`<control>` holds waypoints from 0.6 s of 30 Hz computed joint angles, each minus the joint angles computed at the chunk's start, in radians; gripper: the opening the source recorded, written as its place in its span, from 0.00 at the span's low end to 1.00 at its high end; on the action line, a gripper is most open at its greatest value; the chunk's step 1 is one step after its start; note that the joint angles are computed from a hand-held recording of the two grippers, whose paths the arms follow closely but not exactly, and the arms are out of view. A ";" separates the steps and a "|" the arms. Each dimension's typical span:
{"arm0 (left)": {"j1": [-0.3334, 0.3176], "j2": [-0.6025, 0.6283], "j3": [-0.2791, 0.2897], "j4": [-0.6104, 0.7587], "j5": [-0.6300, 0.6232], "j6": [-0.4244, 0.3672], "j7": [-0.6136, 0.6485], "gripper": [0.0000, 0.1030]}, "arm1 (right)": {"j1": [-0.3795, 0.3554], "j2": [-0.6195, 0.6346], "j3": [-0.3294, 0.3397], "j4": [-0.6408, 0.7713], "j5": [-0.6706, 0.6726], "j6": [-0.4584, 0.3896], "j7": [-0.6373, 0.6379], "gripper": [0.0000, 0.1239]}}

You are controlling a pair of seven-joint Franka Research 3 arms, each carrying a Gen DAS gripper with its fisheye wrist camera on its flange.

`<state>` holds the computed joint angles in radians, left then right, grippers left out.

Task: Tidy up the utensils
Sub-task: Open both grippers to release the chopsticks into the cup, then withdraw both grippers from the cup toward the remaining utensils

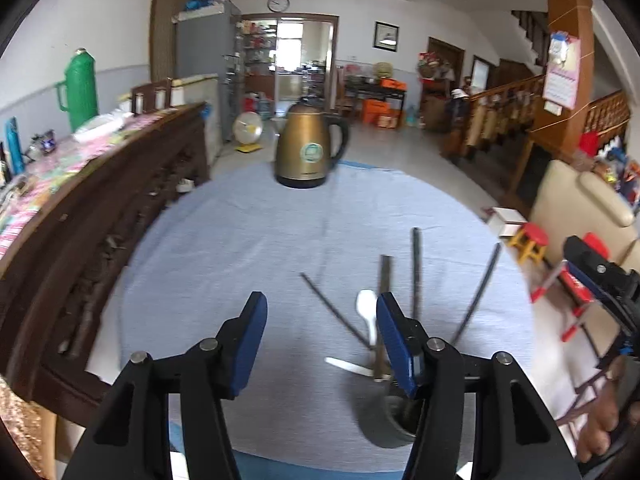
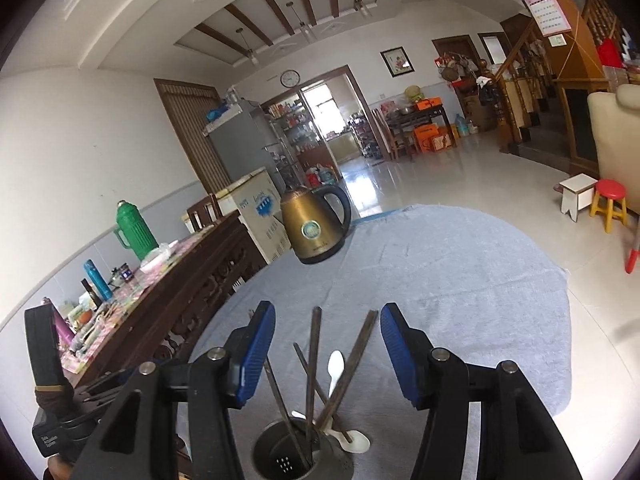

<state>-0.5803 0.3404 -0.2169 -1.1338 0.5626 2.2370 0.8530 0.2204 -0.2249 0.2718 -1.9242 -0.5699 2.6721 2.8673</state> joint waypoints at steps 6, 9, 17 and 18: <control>-0.022 -0.007 0.024 -0.002 0.093 -0.069 -0.058 0.56 | 0.010 -0.001 0.005 0.008 -0.001 -0.028 -0.023 0.48; -0.027 -0.010 0.029 -0.005 0.130 -0.087 -0.079 0.57 | 0.017 0.005 0.003 0.015 0.003 -0.038 -0.033 0.48; -0.028 -0.024 0.029 -0.031 0.202 -0.114 -0.118 0.61 | 0.030 0.010 -0.001 0.016 0.000 -0.043 -0.028 0.48; -0.028 -0.025 0.029 -0.033 0.209 -0.119 -0.122 0.61 | 0.031 0.010 -0.001 0.015 0.000 -0.042 -0.027 0.48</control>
<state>-0.6083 0.3151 -0.1880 -1.1671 0.7716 2.1184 0.7311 0.2517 -0.2147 0.2705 -1.9091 -0.5703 2.6299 2.8406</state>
